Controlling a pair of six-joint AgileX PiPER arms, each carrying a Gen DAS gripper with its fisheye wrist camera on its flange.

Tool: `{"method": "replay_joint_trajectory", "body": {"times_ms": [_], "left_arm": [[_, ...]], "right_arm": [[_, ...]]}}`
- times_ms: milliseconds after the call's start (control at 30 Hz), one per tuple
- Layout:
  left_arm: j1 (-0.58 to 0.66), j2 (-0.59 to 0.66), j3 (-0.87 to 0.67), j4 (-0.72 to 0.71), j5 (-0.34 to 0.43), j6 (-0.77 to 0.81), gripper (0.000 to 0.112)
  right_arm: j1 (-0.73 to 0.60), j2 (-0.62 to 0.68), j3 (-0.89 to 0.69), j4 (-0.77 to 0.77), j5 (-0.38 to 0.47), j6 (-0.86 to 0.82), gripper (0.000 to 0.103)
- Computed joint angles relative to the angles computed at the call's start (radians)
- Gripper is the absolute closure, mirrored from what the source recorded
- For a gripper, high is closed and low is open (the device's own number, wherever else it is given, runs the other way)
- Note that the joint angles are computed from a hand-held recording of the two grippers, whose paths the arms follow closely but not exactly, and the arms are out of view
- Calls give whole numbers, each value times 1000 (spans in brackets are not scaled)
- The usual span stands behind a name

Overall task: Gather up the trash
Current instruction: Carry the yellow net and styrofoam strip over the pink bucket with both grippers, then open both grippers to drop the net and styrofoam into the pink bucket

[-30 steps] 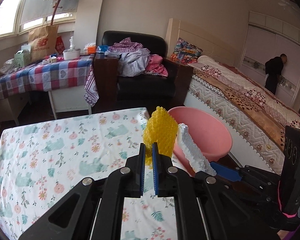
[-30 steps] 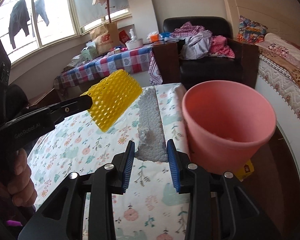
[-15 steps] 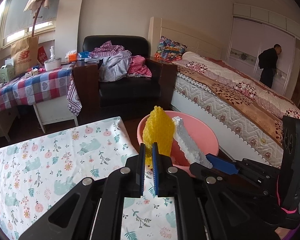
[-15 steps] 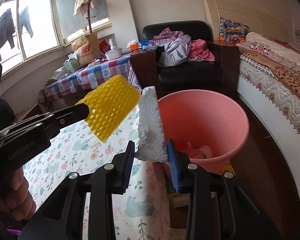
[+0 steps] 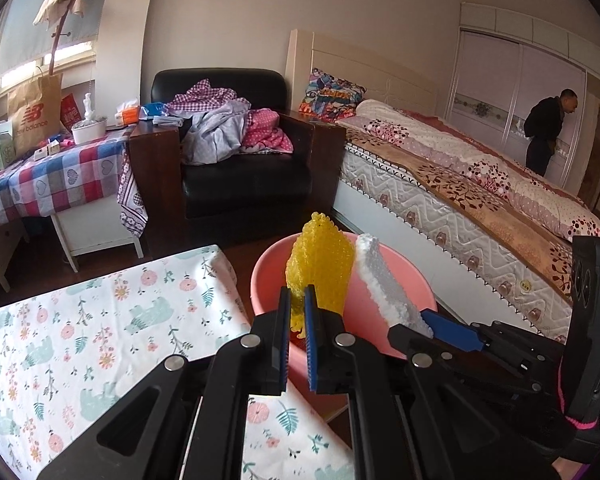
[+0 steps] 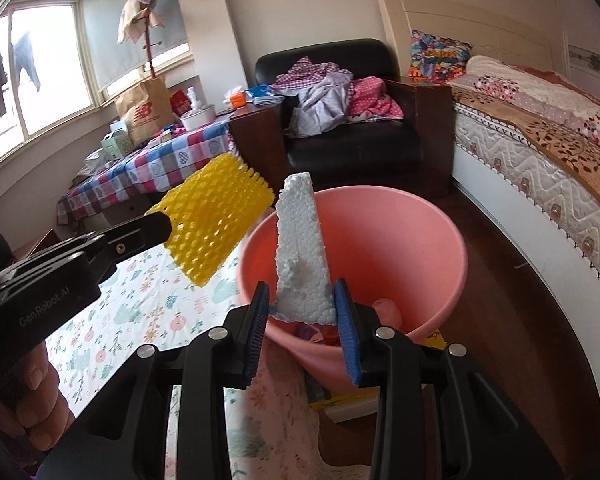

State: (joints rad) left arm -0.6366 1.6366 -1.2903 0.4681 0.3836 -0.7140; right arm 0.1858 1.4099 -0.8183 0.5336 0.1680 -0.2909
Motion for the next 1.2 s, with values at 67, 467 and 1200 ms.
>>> {"method": "replay_joint_trajectory", "body": {"times_ms": [67, 467, 1200], "left_arm": [[4, 30, -27, -33, 1, 36, 106], [29, 201, -175, -261, 34, 237, 106], [49, 278, -220, -376, 30, 313, 105]], "right_arm": [[-25, 22, -14, 65, 8, -63, 69], [-93, 142, -66, 112, 10, -112, 69], [-125, 259, -136, 155, 32, -147, 68]]}}
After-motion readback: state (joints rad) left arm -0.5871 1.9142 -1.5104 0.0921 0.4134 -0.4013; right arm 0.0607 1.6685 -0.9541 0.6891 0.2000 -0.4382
